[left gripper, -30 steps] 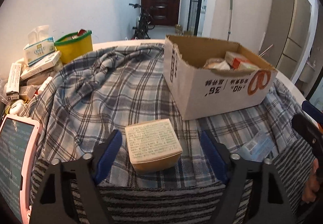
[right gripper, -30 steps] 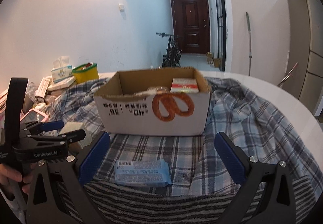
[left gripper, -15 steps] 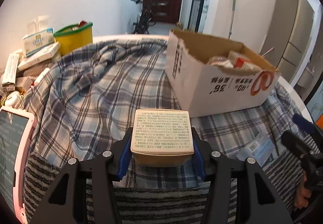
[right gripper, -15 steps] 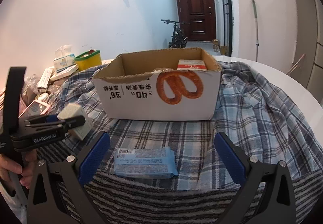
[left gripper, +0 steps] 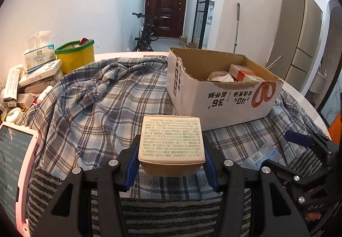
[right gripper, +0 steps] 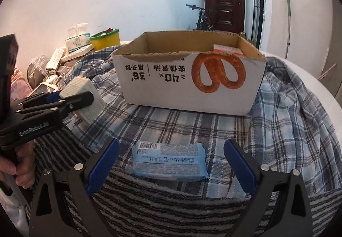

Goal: Organize objects
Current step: 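Close the right tool on the blue packet while the left tool holds the cream box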

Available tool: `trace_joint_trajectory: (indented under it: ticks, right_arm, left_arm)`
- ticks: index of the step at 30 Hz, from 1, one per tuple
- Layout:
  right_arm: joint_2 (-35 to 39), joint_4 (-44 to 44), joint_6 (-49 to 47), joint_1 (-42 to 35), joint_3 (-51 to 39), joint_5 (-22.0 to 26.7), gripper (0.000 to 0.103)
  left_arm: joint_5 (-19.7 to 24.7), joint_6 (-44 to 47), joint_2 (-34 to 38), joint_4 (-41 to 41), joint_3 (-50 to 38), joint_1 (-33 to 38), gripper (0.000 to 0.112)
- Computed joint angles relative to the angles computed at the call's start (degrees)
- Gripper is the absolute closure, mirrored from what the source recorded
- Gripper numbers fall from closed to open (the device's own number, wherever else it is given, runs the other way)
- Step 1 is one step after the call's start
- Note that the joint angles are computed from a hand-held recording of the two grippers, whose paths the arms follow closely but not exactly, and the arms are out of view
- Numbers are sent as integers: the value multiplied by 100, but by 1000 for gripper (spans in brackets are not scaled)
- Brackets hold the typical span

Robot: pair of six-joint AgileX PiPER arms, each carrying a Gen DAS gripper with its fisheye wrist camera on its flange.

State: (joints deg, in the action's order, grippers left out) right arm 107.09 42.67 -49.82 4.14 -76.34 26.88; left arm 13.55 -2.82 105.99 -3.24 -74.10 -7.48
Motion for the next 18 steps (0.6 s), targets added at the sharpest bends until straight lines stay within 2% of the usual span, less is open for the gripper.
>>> trace_joint_trajectory:
  ticks: [6, 13, 18]
  right_arm:
    - [395, -357, 486, -79, -538, 799, 12]
    - [456, -769, 913, -10, -624, 810, 12]
    - [628, -1422, 1509, 134, -882, 1027, 19]
  left_arm:
    - [-122, -184, -69, 292, 105, -46, 58]
    - [-208, -371, -119, 520, 170, -90, 58]
    - [-182, -465, -113, 648, 160, -100, 58]
